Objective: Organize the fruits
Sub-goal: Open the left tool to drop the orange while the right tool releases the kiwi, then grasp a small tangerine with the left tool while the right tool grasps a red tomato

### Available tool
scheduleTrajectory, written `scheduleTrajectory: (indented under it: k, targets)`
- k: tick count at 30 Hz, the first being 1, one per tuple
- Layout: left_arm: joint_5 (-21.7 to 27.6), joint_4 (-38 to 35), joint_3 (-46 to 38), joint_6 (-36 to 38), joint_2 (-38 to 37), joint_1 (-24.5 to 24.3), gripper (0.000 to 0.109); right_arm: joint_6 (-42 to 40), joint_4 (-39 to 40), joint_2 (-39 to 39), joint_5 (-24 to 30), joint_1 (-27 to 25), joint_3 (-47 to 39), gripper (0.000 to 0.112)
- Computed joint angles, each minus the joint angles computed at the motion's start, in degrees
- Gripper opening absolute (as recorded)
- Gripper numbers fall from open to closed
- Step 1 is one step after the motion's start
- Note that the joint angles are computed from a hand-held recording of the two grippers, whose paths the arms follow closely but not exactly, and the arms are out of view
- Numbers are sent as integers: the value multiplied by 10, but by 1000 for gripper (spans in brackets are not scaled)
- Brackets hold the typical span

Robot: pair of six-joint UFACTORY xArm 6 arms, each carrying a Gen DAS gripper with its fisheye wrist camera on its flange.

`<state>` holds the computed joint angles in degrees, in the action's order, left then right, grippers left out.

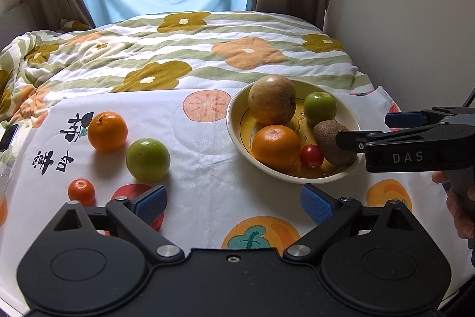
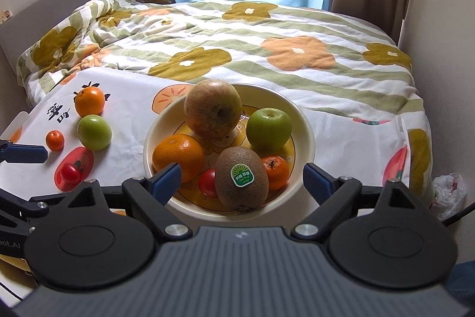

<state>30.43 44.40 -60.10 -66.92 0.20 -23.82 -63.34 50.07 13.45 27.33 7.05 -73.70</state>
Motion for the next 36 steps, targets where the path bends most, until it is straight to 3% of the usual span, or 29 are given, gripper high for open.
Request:
scheduleTrajectory:
  k: [11,21,30,36]
  targets:
    - [60,32,65,-48,-104,-21,98,47,-14,-67,8,0,47,103]
    - [64,38,145,-21,-208,9,100,149,-47,-132,-74,50,124,103]
    - [-5,-55,208,157,-257,111,100,297,-144,-155,-144,120,171,103]
    - [-88,-150,241,323,-249,187,100,443,-246,-150,-136,157,179,103]
